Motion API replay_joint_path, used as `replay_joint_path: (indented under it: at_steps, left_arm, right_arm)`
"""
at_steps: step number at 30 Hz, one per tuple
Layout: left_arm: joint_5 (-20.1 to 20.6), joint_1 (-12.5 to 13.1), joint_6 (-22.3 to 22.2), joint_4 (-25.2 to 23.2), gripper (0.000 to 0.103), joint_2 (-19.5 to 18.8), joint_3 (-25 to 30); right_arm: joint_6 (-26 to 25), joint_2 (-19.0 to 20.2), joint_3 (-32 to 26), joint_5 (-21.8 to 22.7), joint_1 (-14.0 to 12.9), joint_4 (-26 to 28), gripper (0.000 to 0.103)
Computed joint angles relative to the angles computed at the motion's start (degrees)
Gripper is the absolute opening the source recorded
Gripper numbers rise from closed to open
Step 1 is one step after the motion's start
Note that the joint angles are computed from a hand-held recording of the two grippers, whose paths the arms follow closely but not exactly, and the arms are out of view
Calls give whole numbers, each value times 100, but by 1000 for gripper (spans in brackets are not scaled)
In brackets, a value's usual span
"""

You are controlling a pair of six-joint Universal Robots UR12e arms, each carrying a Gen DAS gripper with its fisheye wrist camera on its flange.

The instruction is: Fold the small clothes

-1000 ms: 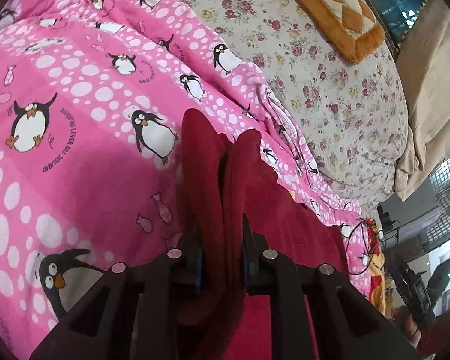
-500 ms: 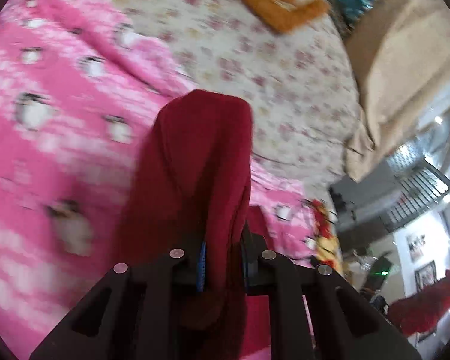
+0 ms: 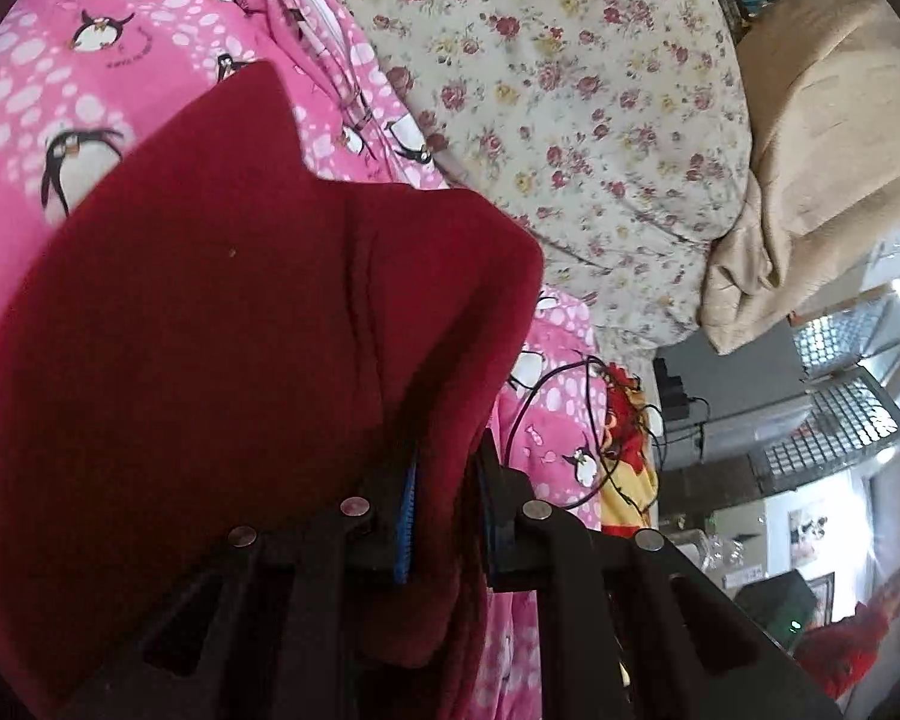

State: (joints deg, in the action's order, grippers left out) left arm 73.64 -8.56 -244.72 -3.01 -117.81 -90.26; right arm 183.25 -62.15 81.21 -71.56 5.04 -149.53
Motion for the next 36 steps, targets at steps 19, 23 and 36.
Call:
replay_joint_path:
  at_steps: [19, 23, 36]
  left_arm:
    - [-733, -11, 890, 257, 17, 464, -416]
    - [362, -5, 2745, -368, 17, 996, -808]
    - [1069, -131, 3774, -820, 7, 1021, -1342]
  right_arm:
    - [202, -65, 126, 282, -136, -277, 72]
    - [-279, -127, 245, 729, -148, -490, 61]
    - [-4128, -299, 214, 599, 279, 1882, 22]
